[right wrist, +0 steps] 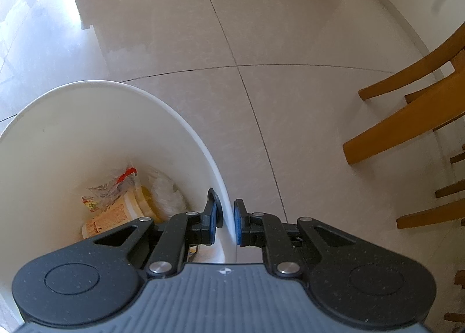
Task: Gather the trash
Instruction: 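Carry the orange peel into the wastebasket and open the left gripper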
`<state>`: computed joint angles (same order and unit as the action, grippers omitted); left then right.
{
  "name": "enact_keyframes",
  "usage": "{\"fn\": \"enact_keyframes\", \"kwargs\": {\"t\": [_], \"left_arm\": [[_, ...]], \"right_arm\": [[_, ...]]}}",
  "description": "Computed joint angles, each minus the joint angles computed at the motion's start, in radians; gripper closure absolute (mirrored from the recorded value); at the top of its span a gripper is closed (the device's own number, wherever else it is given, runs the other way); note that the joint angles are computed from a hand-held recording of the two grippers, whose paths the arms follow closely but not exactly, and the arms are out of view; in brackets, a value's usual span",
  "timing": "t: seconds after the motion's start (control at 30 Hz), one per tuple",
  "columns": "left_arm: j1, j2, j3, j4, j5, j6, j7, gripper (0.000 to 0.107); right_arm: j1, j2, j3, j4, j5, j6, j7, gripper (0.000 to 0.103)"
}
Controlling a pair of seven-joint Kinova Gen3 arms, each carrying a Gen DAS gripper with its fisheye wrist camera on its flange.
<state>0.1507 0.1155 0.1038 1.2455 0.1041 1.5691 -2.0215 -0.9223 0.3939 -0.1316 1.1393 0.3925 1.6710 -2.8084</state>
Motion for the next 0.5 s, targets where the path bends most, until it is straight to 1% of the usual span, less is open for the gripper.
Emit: {"fn": "enact_keyframes", "kwargs": {"t": [0.03, 0.13, 0.27, 0.43, 0.47, 0.5], "left_arm": [[0.008, -0.002, 0.015, -0.030, 0.009, 0.014, 0.008, 0.036], [0.026, 0.009, 0.024, -0.085, 0.050, 0.028, 0.012, 0.036], [0.061, 0.029, 0.045, -0.111, 0.105, 0.015, 0.045, 0.035], [0.117, 0.066, 0.064, -0.121, 0.114, -0.007, 0.114, 0.034], [0.129, 0.069, 0.066, -0.119, 0.108, -0.012, 0.127, 0.032], [0.142, 0.075, 0.067, -0.116, 0.092, -0.022, 0.139, 0.028]], "right_arm": [[0.001, -0.003, 0.000, 0.004, -0.001, -0.003, -0.001, 0.088], [0.004, -0.009, -0.001, 0.012, -0.003, -0.009, -0.005, 0.088], [0.007, -0.012, -0.004, 0.014, -0.005, -0.014, -0.006, 0.088], [0.019, -0.024, -0.007, 0.029, -0.015, -0.032, -0.009, 0.089], [0.020, -0.026, -0.007, 0.032, -0.015, -0.034, -0.011, 0.089], [0.021, -0.026, -0.008, 0.032, -0.016, -0.035, -0.010, 0.089]]}}
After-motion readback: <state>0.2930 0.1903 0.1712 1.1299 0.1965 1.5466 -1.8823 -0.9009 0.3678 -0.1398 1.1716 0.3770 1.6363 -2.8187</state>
